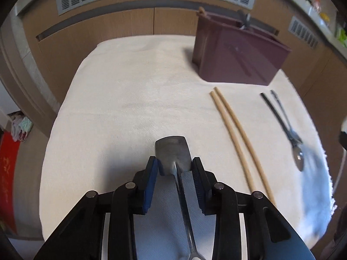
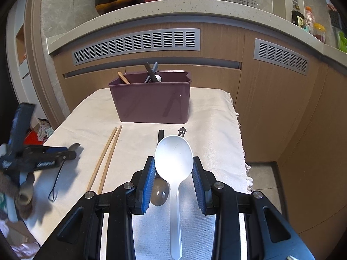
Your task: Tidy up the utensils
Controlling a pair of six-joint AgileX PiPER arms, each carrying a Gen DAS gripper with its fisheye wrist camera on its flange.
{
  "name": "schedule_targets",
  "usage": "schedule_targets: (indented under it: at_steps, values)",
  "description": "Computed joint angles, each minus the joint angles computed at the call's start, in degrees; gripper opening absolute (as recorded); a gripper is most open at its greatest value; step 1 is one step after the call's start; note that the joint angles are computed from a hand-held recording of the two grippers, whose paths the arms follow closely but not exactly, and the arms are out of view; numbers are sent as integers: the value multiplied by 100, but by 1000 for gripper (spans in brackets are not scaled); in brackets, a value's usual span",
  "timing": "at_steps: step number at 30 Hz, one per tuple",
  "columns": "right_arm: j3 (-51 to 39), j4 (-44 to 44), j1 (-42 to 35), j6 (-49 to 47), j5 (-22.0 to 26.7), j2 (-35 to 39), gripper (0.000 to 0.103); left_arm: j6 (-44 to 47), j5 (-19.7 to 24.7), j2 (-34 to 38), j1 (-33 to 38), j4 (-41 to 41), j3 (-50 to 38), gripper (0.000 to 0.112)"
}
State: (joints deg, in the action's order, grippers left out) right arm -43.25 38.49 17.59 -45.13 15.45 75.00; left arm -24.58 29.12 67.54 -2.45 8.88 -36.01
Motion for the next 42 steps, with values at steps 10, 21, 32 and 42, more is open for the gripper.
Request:
schedule_targets:
  at_steps: [10,21,32,42]
  values:
    - [-32,-318,237,321,-131,-88,32,-1564,-107,-888,-1085,1092,178,34]
    - [-131,-804,340,812,-145,-45,32,-1599,-26,-1216,-1300,1223,-87,34]
    - [-98,-982,397,963,-162,-165,32,-1768,182,-1361,-1474,1390,-219,33]
    - [-50,-1100,441,1087,-198,-283,32,-2296,521,-1582,-1897,1938,-338,32]
